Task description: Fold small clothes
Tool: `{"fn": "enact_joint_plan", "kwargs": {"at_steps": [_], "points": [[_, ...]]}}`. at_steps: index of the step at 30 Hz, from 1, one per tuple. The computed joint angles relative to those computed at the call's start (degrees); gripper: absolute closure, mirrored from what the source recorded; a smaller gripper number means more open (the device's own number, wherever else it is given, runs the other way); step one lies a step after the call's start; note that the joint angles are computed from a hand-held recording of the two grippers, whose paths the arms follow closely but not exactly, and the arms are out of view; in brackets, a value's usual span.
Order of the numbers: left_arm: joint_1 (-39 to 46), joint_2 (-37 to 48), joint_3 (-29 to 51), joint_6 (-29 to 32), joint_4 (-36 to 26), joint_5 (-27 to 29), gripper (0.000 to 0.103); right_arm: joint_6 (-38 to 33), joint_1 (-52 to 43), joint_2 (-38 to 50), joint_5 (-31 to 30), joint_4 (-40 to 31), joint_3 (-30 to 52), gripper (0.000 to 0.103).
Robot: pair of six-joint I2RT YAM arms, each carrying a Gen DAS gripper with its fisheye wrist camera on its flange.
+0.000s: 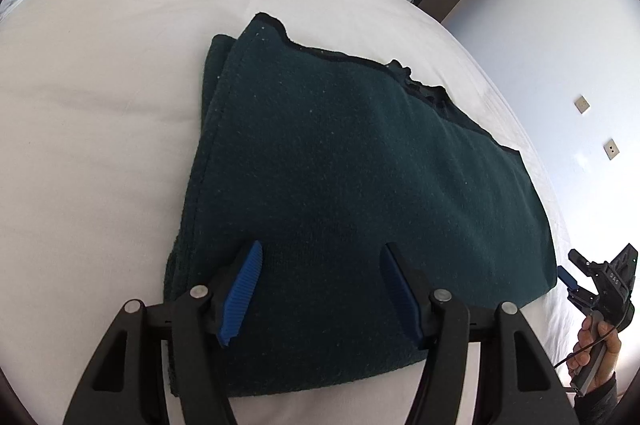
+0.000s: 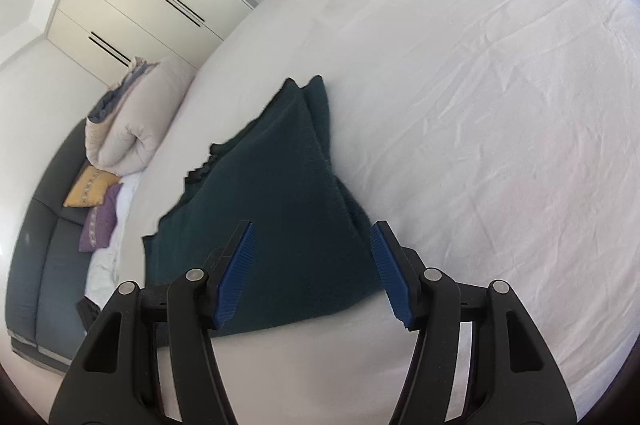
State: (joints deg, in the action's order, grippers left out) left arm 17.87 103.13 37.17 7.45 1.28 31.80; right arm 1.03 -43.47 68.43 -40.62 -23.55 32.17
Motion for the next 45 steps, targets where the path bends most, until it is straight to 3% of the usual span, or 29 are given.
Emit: {"fn": "enact_joint_plan", "kwargs": {"at_steps": [3, 5, 6, 8, 10, 14, 19, 25, 30, 33, 35, 37, 38, 40, 43, 45], "points": [[-0.1, 0.1, 0.4, 0.2, -0.6, 0.1, 0.039, -3.9, 3.7, 4.7, 4.0, 0.4, 1.1, 0.053], [-0.4, 0.2, 0.6, 0.1, -0.8, 0.0, 0.039, -3.2, 6.6, 4.8, 8.6, 3.6, -0.5, 0.069], [-0.5, 0.2, 0.6, 0.1, -0.7, -0.2, 0.039, -3.2, 6.3, 4.5, 8.8, 4.4, -1.0, 0.072], [-0.4, 0.2, 0.6, 0.4, -0.8, -0.1, 0.039, -3.0, 5.2, 4.2, 8.9, 4.9, -1.6, 0.089], [-0.2, 0.3, 0.7, 0.8, -1.0, 0.2, 0.039, -4.3, 4.0, 3.9, 9.1, 4.4, -1.8, 0.095], [0.2, 0.6, 1.0, 1.7, -1.4, 0.8, 0.039, -6.6, 4.1, 0.8, 10.8, 1.9, -2.4, 0.098], [0.3, 1.1, 1.5, 3.0, -2.0, 1.0, 0.040, -9.6, 0.9, -3.1, 10.5, -2.8, -4.0, 0.099], [0.4, 1.4, 1.5, 3.1, -1.5, 1.4, 0.040, -12.2, -4.5, 3.6, 4.1, -1.0, -2.9, 0.097], [0.7, 1.5, 1.4, 3.3, -1.2, 1.1, 0.042, -12.5, -3.2, 2.6, 5.8, 0.5, -3.6, 0.096], [1.4, 1.4, 1.1, 3.7, -1.4, 1.9, 0.044, -12.1, -4.2, 2.3, 6.4, -2.7, -2.2, 0.086], [1.6, 1.6, 1.0, 3.8, -1.1, 2.1, 0.044, -10.2, -4.7, -3.2, 8.3, -4.6, -2.6, 0.075], [1.2, 1.3, 0.3, 3.4, -0.2, 1.5, 0.044, -8.9, -6.3, -11.2, 3.9, -7.0, -3.3, 0.074], [0.9, 1.0, 0.0, 3.2, 0.3, 1.0, 0.044, -8.1, -6.1, -13.1, 0.7, -8.2, -3.1, 0.068], [0.3, 0.3, -0.8, 3.0, 1.1, -0.2, 0.044, -5.4, -1.6, -15.2, -2.5, -9.1, -3.0, 0.052], [-0.7, -0.4, -1.7, 2.6, 2.2, -1.9, 0.044, 2.7, 13.5, -13.0, -3.2, -3.5, -4.1, 0.053], [-1.6, -0.9, -2.4, 2.4, 2.9, -3.3, 0.044, 10.3, 24.1, -9.1, -1.3, 4.6, -5.4, 0.053]]}}
